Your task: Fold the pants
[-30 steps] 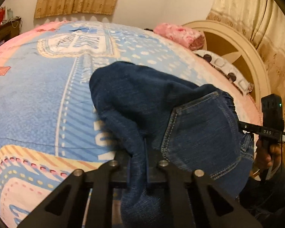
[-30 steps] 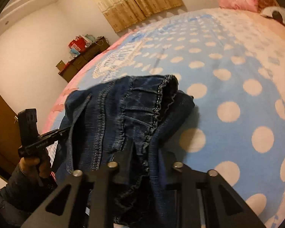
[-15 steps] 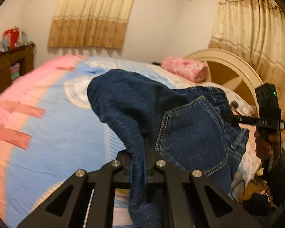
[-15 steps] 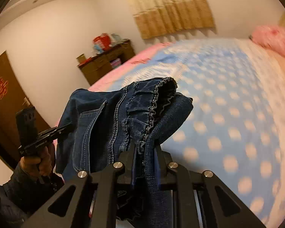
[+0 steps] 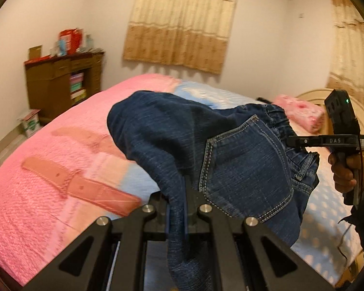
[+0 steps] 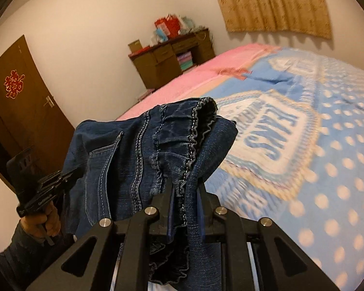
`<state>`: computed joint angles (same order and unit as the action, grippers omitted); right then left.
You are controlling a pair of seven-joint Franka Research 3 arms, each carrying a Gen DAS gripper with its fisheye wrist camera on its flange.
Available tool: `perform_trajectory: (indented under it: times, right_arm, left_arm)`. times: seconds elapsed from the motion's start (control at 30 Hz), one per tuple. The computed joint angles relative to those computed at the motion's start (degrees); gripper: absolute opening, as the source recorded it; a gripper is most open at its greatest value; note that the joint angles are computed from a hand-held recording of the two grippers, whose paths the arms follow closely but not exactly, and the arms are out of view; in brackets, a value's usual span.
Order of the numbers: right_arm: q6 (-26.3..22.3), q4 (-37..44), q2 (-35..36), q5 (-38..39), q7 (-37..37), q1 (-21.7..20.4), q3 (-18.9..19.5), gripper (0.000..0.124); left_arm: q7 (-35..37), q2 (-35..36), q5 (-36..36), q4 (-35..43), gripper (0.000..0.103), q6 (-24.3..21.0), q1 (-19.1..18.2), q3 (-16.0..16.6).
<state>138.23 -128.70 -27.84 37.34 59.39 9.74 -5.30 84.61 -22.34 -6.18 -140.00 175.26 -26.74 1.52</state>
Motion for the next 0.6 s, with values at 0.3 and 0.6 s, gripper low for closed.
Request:
perform_trajectory:
  times: [0.3,0.6]
  right_arm:
    - [-0.54,11.45,18.46,0.11,-0.19,0.14,2.07,0.016]
    - [-0.30,12.24,23.91,-1.49,3.24,-2.41,3.57,0.032]
  left_arm:
    - [-1.56,6.86,-0.24,0.45,0.008,0.21,5.46,-1.36]
    - [-17.03,8.02,15.14,-0.46,0.035,-0.94,17.50,-12.45]
